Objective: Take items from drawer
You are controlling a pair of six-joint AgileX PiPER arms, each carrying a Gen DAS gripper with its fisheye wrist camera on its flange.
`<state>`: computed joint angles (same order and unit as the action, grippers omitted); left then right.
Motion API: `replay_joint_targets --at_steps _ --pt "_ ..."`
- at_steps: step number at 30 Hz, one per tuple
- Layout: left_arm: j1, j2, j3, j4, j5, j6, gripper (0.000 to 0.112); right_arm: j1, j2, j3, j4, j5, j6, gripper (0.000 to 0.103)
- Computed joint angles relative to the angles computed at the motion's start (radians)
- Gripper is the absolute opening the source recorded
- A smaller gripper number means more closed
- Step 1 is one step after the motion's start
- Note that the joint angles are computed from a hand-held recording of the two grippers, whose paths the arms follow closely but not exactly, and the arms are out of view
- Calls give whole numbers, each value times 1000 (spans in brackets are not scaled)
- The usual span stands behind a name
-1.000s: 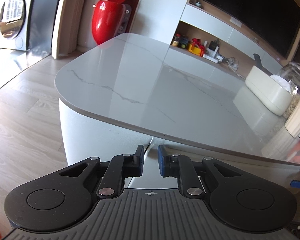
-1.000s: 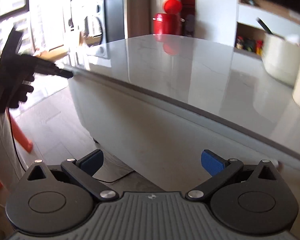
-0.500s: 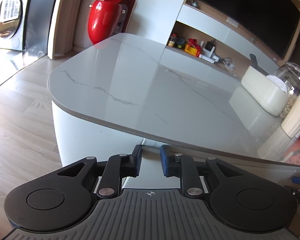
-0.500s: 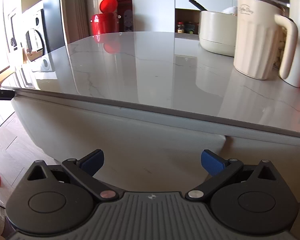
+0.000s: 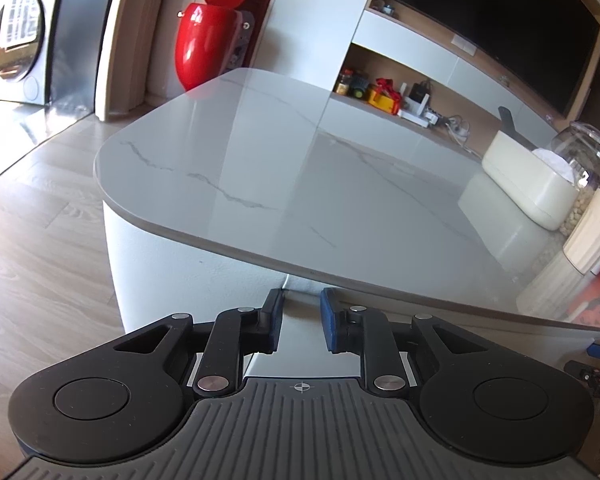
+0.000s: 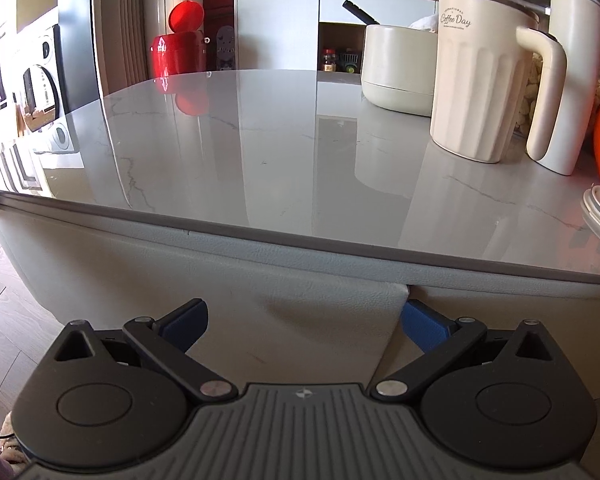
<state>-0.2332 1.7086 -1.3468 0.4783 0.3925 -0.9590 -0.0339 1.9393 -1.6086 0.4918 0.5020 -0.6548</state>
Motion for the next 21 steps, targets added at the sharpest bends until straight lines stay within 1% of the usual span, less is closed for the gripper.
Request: replay_joint_targets --at_steps 2,4,5,8,9,11,12,14,16,18,19,21 --pt "0 -1 1 -3 -1 -6 23 1 1 -3 -3 2 -3 103" --pt "-2 -2 2 10 1 -22 23 0 11 -23 -36 30 50 103" --pt "-4 -2 1 20 3 -30 23 1 12 -19 -55 18 80 103" --pt "-1 -5 12 34 -8 -50 23 14 0 9 -106 -68 125 103" --pt "0 -6 14 38 -10 -54 23 10 4 -3 -97 -58 127 103" --pt "5 -8 17 31 -13 -50 23 -9 18 -29 15 -7 46 103" --pt "8 -9 17 17 -13 -39 23 -9 17 -29 39 2 21 103" --pt "12 -10 19 11 -17 -39 23 -3 9 -8 27 -22 13 103" --pt "-2 -6 22 74 -16 -116 23 -7 15 -19 41 -16 16 103" --pt "-16 -2 16 131 1 -174 22 -11 19 -27 51 -10 25 103" --pt "-22 1 10 142 11 -178 22 -12 21 -32 50 -7 32 103" --pt "-16 6 -3 100 17 -137 22 -15 27 -49 45 11 44 103"
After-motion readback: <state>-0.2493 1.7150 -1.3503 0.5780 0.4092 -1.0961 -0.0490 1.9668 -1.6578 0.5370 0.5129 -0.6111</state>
